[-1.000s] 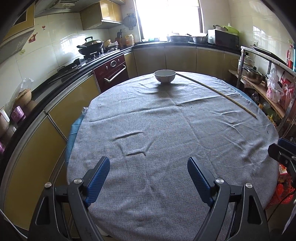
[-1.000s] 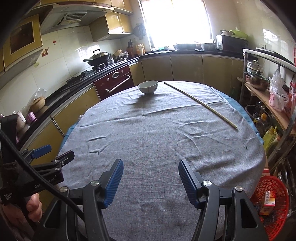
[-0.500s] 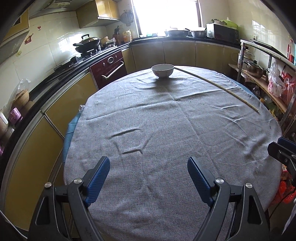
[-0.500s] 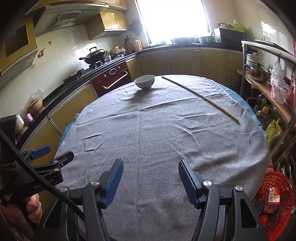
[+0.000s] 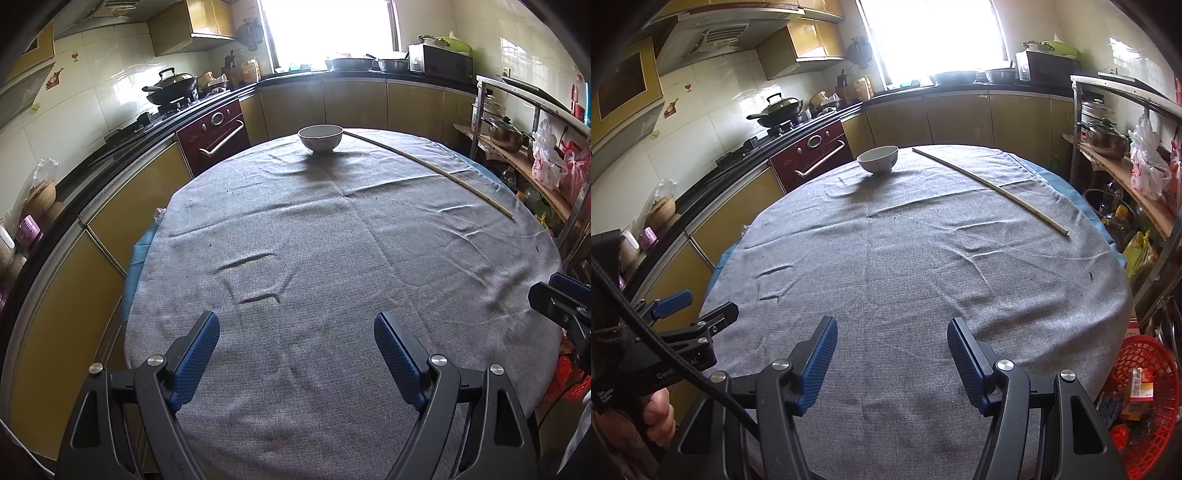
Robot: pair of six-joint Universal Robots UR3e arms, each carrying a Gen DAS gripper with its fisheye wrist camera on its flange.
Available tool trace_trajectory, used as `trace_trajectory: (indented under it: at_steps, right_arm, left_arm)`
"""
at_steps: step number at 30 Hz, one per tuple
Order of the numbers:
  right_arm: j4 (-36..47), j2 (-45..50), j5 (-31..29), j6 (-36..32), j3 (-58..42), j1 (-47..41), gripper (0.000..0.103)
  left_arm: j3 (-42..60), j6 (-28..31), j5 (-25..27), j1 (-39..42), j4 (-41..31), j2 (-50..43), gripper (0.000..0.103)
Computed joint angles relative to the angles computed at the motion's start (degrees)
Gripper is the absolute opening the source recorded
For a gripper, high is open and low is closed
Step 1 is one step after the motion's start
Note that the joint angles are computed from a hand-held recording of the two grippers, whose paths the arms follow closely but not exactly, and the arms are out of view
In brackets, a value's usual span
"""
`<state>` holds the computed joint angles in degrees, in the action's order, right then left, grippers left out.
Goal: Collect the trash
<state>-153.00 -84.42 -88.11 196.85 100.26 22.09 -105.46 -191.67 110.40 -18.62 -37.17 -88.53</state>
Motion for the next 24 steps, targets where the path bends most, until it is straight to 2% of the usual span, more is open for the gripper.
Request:
trace_trajectory:
  at_steps: [24]
  right_arm:
    - [-0.40, 1.32, -1.48, -0.02, -1.53, 1.70, 0.066]
  left_arm:
    - [-2.67, 0.14, -1.91, 2.33, 1.36, 2.12, 0.086]
